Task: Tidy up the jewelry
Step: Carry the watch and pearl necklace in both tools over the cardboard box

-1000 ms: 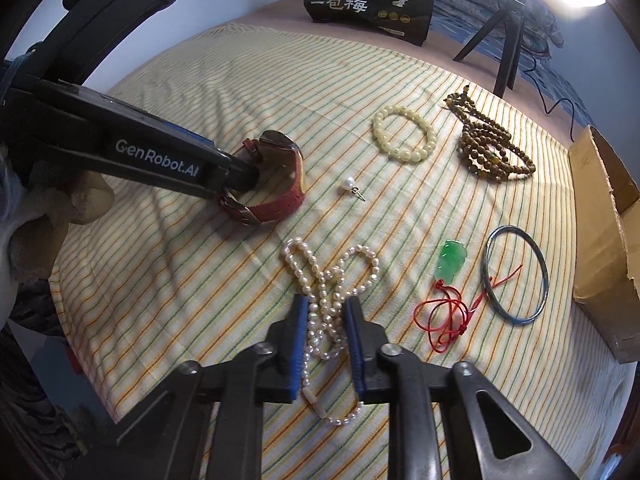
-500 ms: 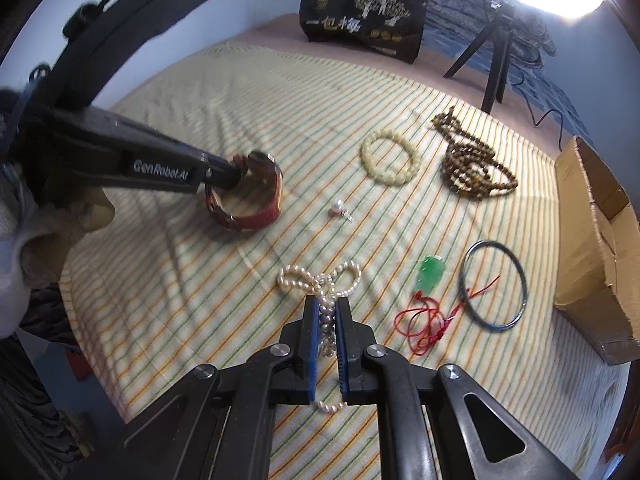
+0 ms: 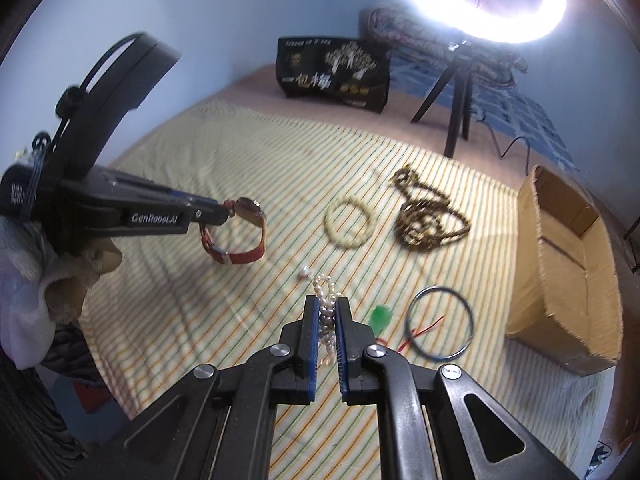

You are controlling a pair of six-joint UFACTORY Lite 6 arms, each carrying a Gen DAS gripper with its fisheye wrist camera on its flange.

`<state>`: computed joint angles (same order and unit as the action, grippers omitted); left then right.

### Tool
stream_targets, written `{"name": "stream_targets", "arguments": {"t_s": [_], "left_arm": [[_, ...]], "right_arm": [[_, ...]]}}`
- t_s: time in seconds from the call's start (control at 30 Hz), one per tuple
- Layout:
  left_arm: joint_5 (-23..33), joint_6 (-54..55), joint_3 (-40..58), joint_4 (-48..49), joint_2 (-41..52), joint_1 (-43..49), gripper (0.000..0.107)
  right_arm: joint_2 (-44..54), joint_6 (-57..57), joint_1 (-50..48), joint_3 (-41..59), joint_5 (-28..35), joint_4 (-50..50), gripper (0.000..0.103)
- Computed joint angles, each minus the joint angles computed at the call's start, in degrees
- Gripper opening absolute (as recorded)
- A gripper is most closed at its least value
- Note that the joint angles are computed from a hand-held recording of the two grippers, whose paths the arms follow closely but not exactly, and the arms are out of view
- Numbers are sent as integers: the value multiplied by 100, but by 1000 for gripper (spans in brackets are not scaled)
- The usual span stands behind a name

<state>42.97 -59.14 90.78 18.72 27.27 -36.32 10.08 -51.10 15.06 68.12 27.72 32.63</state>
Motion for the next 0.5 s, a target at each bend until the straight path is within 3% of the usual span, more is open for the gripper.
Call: {"name": "stream_targets", "arguments": {"t_s": [0.27,0.5], "left_arm": [[258,-19,839,200,191,-163,5],[704,266,2502,126,965,-304,5]], "right_arm": [[11,-94,-525,606,259,206,5],[177,-212,-1180,1329,481,477,5]]}}
